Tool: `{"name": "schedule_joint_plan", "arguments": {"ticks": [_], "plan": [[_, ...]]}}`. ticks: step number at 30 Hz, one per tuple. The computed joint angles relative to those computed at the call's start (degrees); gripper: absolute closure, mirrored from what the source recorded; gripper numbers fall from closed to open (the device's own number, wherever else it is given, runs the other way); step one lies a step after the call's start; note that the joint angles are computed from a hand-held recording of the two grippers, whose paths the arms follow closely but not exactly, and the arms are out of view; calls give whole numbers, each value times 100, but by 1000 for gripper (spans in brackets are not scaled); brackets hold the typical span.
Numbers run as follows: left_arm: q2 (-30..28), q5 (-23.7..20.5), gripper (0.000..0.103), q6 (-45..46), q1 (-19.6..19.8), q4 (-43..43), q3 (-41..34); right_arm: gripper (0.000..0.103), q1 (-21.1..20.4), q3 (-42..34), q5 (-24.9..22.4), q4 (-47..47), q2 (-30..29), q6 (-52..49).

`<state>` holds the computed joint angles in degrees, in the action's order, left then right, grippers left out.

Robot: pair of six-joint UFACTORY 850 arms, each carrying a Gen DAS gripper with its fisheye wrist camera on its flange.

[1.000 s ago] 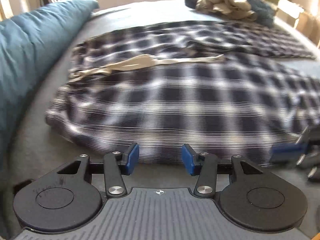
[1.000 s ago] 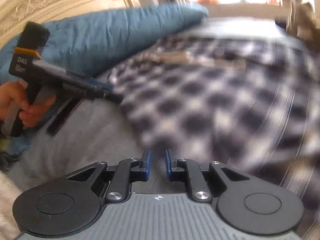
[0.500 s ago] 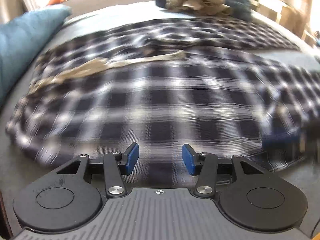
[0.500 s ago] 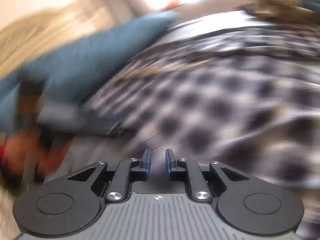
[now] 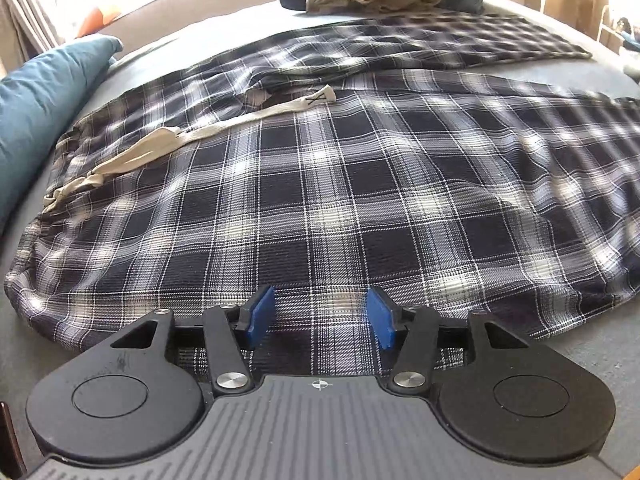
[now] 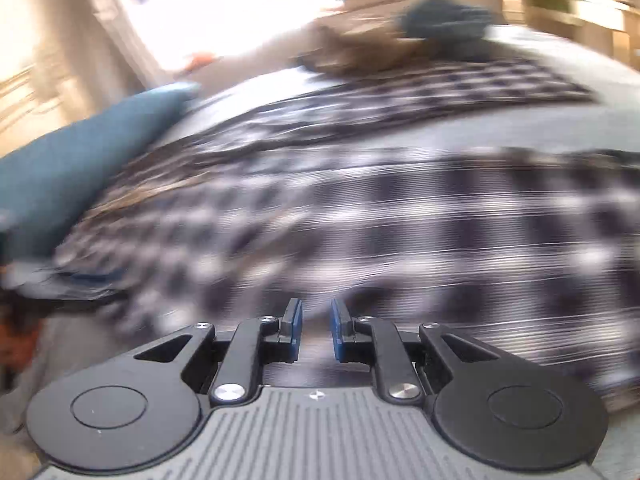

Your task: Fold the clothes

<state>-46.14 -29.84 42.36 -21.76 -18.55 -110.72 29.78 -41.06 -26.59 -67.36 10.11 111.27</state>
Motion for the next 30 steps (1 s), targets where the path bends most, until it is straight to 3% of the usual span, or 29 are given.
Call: {"name": "schedule_joint_plan", "arguments": {"ticks": [2,7,12,16,21,24,26,29,30], "plan": [[-6,-16,51,-95,-4,58,-17,87,189,230,-479,656,269,-665],[57,56,48,-306,-40,238,94,87,695,627,-1512,1230,960,-719],[158,293,48,-382,-86,353,302,87,449,627,-1874,1003,1050,-882],[132,196,47,-652,-86,438,228,89,249,1029,-2243,1443,1353,-948],[208,383,47,-483,-117,500,378,88,304,1388,-3697,1886,2168,-506],[243,469,47,-442,-134,541,447,88,318,1424,-3636,1603,2359,-107],[254,475,47,-515,-136,569,463,88,311,1386,-3311,1339,2255,-94],[255,429,46,-597,-131,589,445,90,-26,1449,-2926,1555,2205,-338],[256,413,46,-622,-129,594,439,90,-105,1514,-3035,1637,2260,-395]]}}
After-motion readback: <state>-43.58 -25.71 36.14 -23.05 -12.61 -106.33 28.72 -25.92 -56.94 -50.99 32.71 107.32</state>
